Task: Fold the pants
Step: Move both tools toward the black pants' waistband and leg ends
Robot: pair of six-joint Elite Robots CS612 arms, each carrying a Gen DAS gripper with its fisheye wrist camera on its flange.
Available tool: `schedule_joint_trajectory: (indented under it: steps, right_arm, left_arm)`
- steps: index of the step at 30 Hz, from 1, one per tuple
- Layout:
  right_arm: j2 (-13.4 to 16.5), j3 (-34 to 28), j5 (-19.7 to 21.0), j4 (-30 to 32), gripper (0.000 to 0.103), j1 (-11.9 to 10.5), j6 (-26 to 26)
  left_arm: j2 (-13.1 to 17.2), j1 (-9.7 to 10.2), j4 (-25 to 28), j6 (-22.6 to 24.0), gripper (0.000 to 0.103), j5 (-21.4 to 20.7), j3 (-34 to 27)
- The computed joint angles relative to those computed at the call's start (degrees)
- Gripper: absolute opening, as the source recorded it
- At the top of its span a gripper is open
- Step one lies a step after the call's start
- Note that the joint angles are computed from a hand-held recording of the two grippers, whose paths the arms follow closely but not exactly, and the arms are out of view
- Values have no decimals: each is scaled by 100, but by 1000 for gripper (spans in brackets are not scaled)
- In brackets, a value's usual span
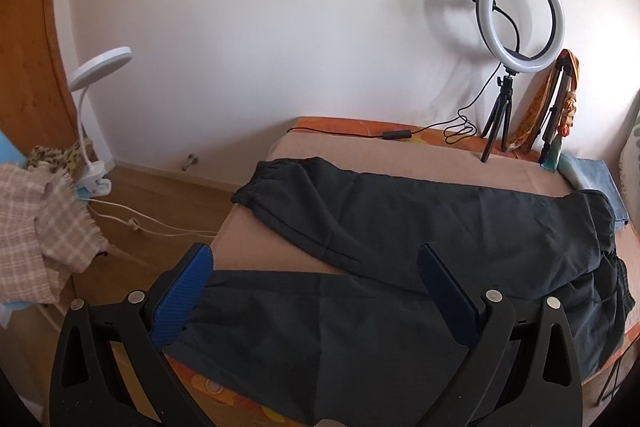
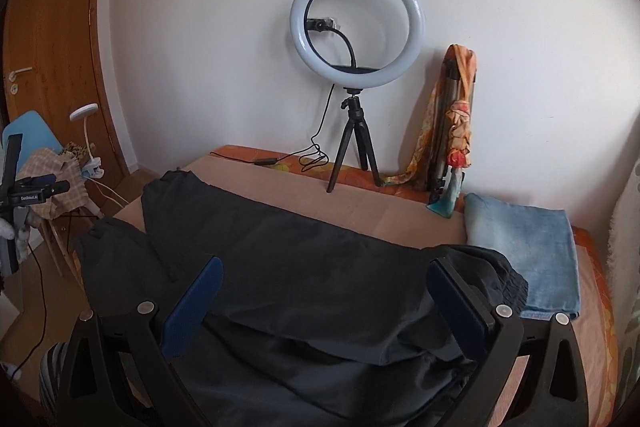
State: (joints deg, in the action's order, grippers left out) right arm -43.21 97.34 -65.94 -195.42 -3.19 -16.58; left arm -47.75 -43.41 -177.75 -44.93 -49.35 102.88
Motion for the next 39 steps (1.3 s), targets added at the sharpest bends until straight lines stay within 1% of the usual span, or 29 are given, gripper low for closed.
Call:
schedule_joint_trajectory:
  steps: [3,6,7,11,14,17,20,24,25,27,29,32,39]
  right_arm:
    - [272,-592,133,699,103,65,-137]
    - [566,-1217,192,1547,103,124,-254]
    - [665,-1421,202,1813,103,142,-297]
    - [1054,-2208,148,2733,100,210,-445]
    - [1317,-2742,96,3333,98,257,-659]
    - [1577,-3254,21,3865,97,307,-893]
    - [1800,-3644,-131,4196,97,352,-1074]
    - [2111,-4178,-157,4694,93,379,-1211]
    - [2169,-4266,-202,4747,93,391,-1269]
    - [2280,-4435,-259,4840,93,410,-1398]
    - [2374,-4580,-185,4965,94,402,-1532]
    - [2508,-4798,-65,5182,97,386,-1676]
    - [2652,-5078,-214,5722,98,415,-2102]
  left_arm:
    - [169,203,19,78,101,-397,-266]
    - [392,392,157,147,100,-732,-627]
    - [453,434,225,155,98,-789,-731]
    - [709,602,444,258,98,-1039,-1159]
    - [874,692,650,289,98,-1170,-1460]
    - [1038,774,858,312,98,-1306,-1757]
    - [1194,863,1159,254,98,-1441,-2068]
    - [1380,949,1525,194,98,-1554,-2425]
    - [1428,985,1514,219,98,-1686,-2493]
    - [1509,1039,1590,128,98,-1834,-2620]
    - [1594,1089,1547,16,98,-1968,-2711]
    - [1745,1161,1512,-149,98,-2176,-2877]
    - [1925,1240,1504,-481,98,-2408,-3038]
